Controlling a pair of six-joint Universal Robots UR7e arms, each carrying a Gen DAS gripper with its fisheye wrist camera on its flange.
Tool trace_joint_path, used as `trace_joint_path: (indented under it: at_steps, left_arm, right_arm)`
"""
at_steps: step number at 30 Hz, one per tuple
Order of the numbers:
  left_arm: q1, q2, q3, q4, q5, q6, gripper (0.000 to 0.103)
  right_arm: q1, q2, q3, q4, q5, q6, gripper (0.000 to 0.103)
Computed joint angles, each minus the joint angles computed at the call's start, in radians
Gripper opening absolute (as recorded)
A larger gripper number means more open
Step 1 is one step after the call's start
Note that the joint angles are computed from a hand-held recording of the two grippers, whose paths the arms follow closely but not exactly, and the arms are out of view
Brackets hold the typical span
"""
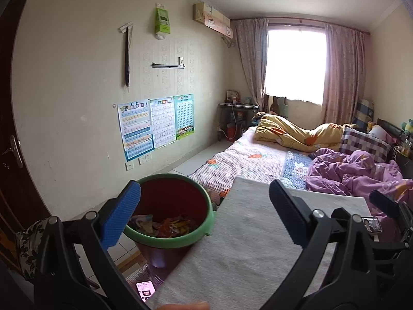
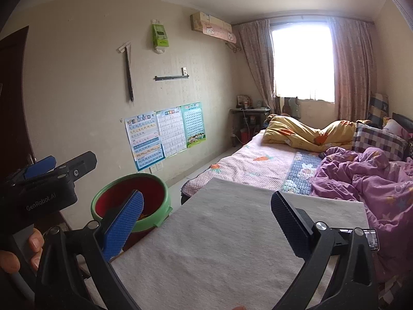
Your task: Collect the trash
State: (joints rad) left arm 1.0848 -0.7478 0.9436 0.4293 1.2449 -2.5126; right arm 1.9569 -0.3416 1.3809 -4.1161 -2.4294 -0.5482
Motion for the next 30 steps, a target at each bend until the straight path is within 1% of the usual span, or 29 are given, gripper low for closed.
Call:
trace_joint_path:
  at_steps: [3, 6, 11, 23, 30]
  left_arm:
    - [-0.007, -0.012, 0.029, -0.010, 0.000, -0.002, 0.097]
    - [-0.007, -0.012, 0.032, -0.012, 0.000, 0.001, 0.097]
    - [-0.012, -0.015, 0.043, -0.014, -0.005, 0.000, 0.097]
    - [-0.012, -0.003, 0.027, 0.002, -0.013, -0.005, 0.097]
    - [-0.008, 0.017, -0.003, 0.035, -0.012, -0.008, 0.097]
  right_arm:
    - [-0.001, -0.013, 0.025, -0.019, -0.008, 0.000, 0.096]
    - [0.000, -0.018, 0.039, -0.031, -0.013, 0.000, 0.096]
    - [-0.002, -0.021, 0.047, -0.026, -0.015, 0.006, 0.096]
    - [-0.007, -0.020, 0.047, -0.009, -0.005, 0.017, 0.096]
    - [-0.019, -0.023, 0.066, 0.017, -0.022, 0.044, 0.096]
